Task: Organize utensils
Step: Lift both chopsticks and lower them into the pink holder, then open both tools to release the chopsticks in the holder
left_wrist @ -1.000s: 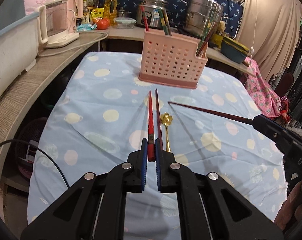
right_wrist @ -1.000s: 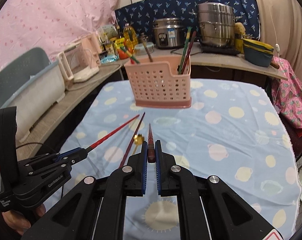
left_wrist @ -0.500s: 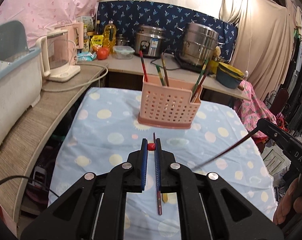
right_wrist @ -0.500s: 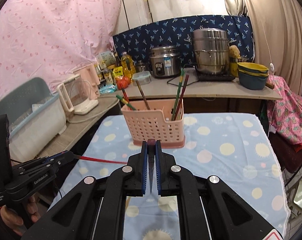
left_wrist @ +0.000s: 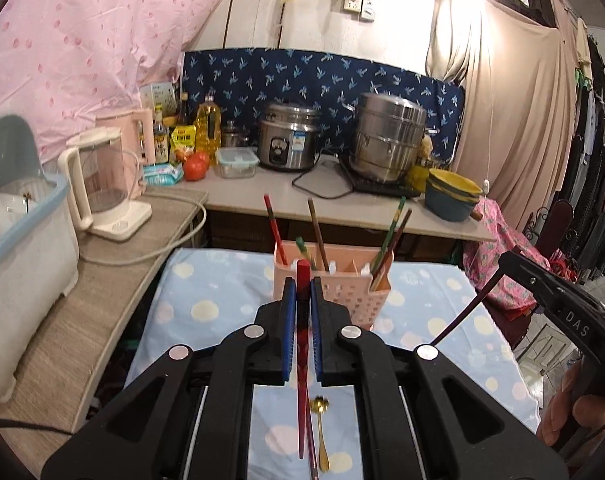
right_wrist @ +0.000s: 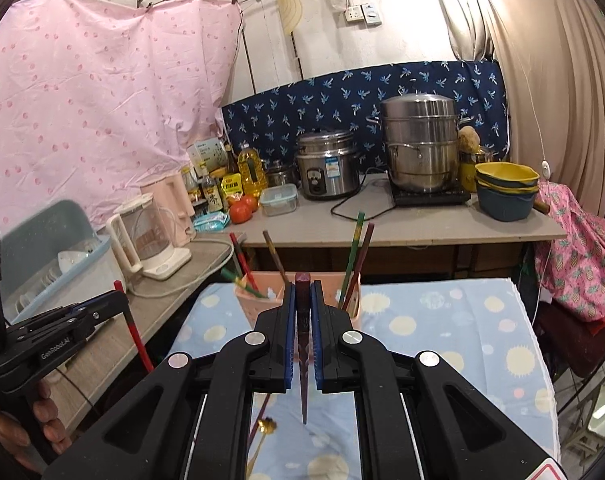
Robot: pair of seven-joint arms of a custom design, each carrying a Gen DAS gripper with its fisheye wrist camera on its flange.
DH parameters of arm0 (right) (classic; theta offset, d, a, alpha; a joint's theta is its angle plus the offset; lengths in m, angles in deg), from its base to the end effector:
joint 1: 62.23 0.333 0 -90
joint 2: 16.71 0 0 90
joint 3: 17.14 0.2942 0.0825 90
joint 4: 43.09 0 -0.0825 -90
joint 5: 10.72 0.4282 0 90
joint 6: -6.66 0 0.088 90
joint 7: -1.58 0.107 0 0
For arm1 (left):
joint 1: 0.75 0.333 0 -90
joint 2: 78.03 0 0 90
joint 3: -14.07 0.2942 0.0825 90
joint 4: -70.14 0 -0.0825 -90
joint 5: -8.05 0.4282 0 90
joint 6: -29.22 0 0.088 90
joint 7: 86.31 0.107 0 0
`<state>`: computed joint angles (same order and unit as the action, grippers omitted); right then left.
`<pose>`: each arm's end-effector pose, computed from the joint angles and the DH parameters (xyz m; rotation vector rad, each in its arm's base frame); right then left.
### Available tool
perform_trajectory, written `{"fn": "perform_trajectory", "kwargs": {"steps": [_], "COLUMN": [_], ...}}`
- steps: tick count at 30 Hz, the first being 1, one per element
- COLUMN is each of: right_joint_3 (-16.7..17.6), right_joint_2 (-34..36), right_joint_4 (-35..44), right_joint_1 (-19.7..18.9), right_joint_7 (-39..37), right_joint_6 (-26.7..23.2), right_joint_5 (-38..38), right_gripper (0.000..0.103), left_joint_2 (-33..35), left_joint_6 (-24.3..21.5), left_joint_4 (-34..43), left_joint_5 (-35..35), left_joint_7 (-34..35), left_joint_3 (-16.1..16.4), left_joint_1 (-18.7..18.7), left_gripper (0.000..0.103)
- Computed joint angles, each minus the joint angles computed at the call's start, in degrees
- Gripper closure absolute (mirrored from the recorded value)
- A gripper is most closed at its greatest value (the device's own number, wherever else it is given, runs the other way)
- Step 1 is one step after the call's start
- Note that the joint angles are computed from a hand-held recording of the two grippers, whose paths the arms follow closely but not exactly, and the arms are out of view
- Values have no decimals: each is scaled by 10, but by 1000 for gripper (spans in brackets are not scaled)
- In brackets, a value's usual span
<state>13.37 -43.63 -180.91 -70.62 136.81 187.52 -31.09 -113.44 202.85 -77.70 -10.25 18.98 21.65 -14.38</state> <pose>0.4560 0.2495 0.5552 -1.4886 1.4025 -0.7349 0.4611 -0.0193 0.5511 -1.5762 1.6645 -1.1260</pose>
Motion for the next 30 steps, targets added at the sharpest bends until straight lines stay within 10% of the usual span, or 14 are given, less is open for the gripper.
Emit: {"fn": "perform_trajectory", "kwargs": {"steps": [7, 21, 30], "right_joint_3": [40, 248, 237], "right_joint_2": [54, 192, 340], "right_joint_4": [86, 303, 397], "right_joint_1": [-66, -301, -236], "right_joint_7": [22, 222, 261], "right_joint_6": [-3, -53, -131], "right_joint_5": [-42, -309, -446], "right_gripper": [96, 96, 96], "left_joint_2": [54, 174, 268], "left_joint_6": [19, 55, 72], "left_joint_4": [81, 255, 343], "left_joint_5": [-7, -93, -146], "left_joint_7": [11, 78, 109], "left_joint_3": [11, 53, 12], "left_joint_1": [-19, -95, -47], "left_gripper": [96, 96, 96]}}
